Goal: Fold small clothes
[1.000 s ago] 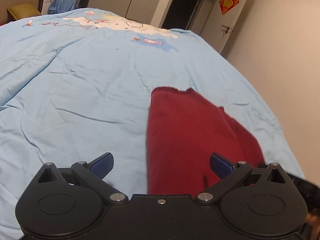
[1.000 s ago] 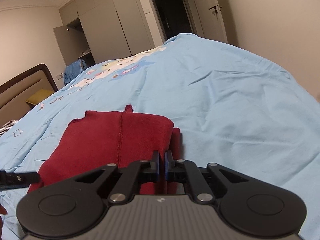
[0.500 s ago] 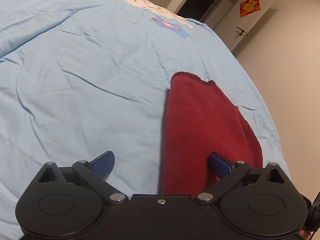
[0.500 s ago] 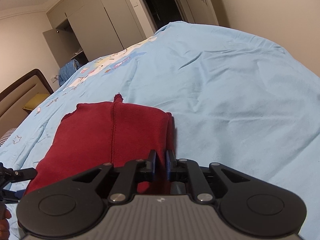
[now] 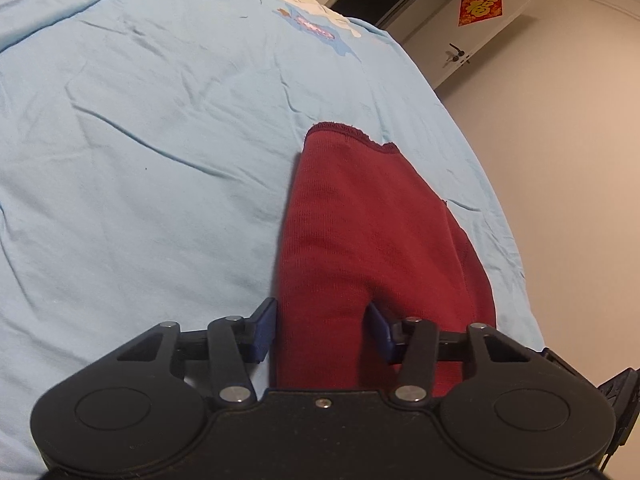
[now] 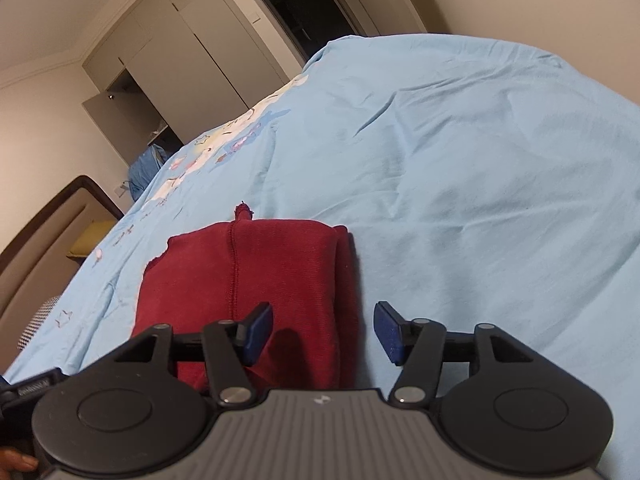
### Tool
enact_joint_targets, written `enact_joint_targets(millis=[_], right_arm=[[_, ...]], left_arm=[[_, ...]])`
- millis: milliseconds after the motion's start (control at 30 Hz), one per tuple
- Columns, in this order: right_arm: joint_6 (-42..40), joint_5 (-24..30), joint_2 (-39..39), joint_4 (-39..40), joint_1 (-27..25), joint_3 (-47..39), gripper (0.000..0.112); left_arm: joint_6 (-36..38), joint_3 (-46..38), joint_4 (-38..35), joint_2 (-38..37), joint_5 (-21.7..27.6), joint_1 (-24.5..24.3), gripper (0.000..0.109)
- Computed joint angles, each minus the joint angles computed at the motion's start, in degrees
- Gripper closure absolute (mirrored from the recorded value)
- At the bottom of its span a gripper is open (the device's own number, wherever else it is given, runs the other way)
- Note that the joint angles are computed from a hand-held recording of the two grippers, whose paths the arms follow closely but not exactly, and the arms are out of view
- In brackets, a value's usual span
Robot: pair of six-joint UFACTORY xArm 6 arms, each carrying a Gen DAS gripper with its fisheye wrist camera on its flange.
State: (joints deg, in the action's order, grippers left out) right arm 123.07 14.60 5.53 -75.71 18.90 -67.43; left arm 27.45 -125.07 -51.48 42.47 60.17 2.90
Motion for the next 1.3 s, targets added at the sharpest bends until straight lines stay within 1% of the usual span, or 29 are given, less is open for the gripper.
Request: enact_joint_targets(millis=[100, 167, 300, 400, 467, 533, 633, 700, 767, 867, 967, 1133, 1300], right_arm=[[0.36, -0.55, 0.98, 0.28, -0.11, -0.70, 0.052], [-1.47, -0.67, 1.78, 1.50, 0.16, -1.40, 0.060], [-4.36, 1.19, 2.65, 3.29, 1.31, -2.35, 0.068], [-4.11, 1.88, 2.62, 3.21, 1.73, -2.45, 0.079], [-4.53, 2.49, 2.53, 3.02, 2.11, -2.60, 0.090], [-6.05, 3.74, 2.40, 3.14, 2.83, -2.94, 0.094], [-8.37, 6.19, 2.16, 3.05, 4.14, -3.71, 0.095], [-8.15, 7.21, 1.91, 1.80, 4.82, -4.21, 0.096], [-7.55, 7.92, 1.51, 0.11, 5.40, -4.68, 0.096], [-9.00, 9.14, 1.08, -1.26, 6.34, -5.74, 0.097], [-10.52, 9.87, 1.45, -3.04, 7.21, -7.93, 0.097], [-12.10, 8.46, 4.45, -5.73, 7.52, -13.79, 0.098], [-15.57, 5.06, 12.02, -4.17, 6.78, -23.85, 0.098]], left_arm=[[-0.29, -0.20, 1.80, -0.17, -0.66, -0.57, 0.057], [-0.42, -0.31, 2.95, -0.29, -1.05, -0.88, 0.057], [-0.83, -0.02, 5.79, -1.06, -2.04, -1.66, 0.059], [-0.79, 0.79, 7.58, -2.01, -3.07, -2.25, 0.063], [-0.47, 1.39, 8.55, -2.65, -3.69, -2.56, 0.065], [0.33, 2.31, 9.24, -3.52, -4.44, -2.81, 0.068], [1.55, 4.08, 9.31, -5.03, -5.83, -3.02, 0.073], [2.78, 5.09, 8.71, -6.06, -6.76, -3.09, 0.076], [4.89, 5.91, 7.23, -7.14, -7.51, -2.99, 0.078], [8.51, 6.40, 5.33, -8.49, -8.86, -2.99, 0.079], [12.02, 6.88, 4.69, -9.84, -12.02, -3.23, 0.079], [14.95, 4.58, 5.30, -9.32, -17.38, -2.80, 0.079], [10.98, -3.66, 10.93, -3.79, -19.57, -1.92, 0.079]])
